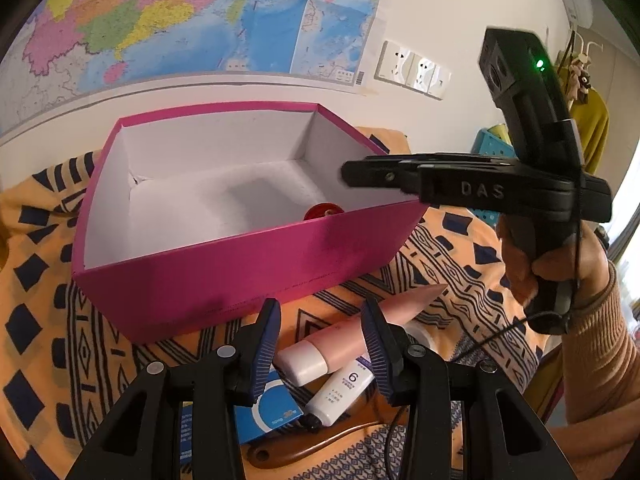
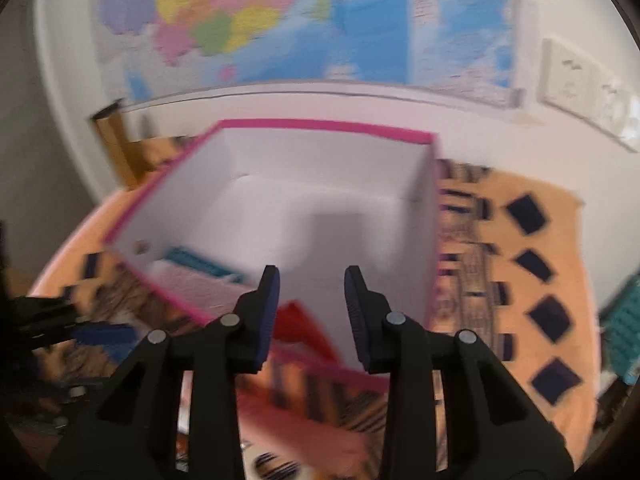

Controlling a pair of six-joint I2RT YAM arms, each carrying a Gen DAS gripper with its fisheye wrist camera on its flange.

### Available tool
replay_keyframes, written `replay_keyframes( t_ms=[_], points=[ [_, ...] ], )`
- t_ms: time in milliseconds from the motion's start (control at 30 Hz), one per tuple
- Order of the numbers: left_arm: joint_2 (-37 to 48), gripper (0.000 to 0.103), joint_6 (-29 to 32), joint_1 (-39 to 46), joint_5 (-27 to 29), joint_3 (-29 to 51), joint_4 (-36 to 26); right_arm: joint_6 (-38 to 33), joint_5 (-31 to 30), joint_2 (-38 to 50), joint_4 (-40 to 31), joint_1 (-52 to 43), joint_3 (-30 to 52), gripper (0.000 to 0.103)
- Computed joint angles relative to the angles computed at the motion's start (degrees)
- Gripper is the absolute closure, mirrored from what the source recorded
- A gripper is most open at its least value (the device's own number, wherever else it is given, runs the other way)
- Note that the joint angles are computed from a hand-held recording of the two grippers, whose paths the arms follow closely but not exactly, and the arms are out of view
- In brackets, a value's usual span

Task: Organize rigid objects
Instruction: 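Withdraw the right gripper from the magenta box toward the remaining items, then reach the right gripper toward the wooden comb-like tool and close on it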

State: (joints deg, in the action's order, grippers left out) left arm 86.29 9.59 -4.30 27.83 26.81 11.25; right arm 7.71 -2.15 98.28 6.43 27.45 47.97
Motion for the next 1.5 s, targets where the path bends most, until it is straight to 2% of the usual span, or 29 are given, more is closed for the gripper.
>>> replay_keyframes(
  t_ms=[67,233,400,600,867,967,1100,1200,1367,1433,1500],
  points=[
    [0.2,0.061,-0.1,-0.1,0.0,0.0,0.2,-0.9,-2.1,0.8,-1.2,1.1,1.4,0.067],
    [-0.1,0.061,0.1,0.5,0.0,-0.3,-0.3,-3.5,-0.1,4.6,-5.1,4.4,5.6,0.067],
    [0.2,0.061,0.0,1.4,0.9,-0.3,-0.2,-1.7,-0.2,4.9,-4.2,2.2,5.5,0.067],
    [-0.4,0.061,1.0,2.1,2.3,-1.3,-0.2,0.8,-5.2,-0.7,1.6,-0.1,-2.2,0.067],
    [-3.4,0.06,5.9,5.5,5.2,-5.3,-2.4,5.7,-14.8,-13.4,10.9,0.1,-20.0,0.067],
    [-3.5,0.059,7.6,7.7,5.9,-6.8,-3.4,8.1,-16.2,-15.8,12.9,0.8,-25.6,0.067],
    [-3.0,0.056,9.6,10.0,6.3,-8.6,-4.4,12.6,-17.4,-13.2,17.7,2.4,-31.1,0.067],
    [-1.5,0.053,10.5,10.5,5.0,-10.1,-3.5,16.1,-18.3,-7.6,23.7,4.0,-33.1,0.067],
    [2.9,0.053,7.9,9.6,2.1,-10.4,0.0,20.8,-14.8,0.1,31.0,7.9,-33.0,0.065],
    [3.9,0.053,7.8,10.2,2.7,-10.4,0.6,21.7,-11.9,1.7,32.0,9.7,-32.3,0.065],
    [4.3,0.053,7.3,9.5,0.8,-10.9,2.2,22.5,-9.6,2.1,32.2,11.2,-32.1,0.065]
  ],
)
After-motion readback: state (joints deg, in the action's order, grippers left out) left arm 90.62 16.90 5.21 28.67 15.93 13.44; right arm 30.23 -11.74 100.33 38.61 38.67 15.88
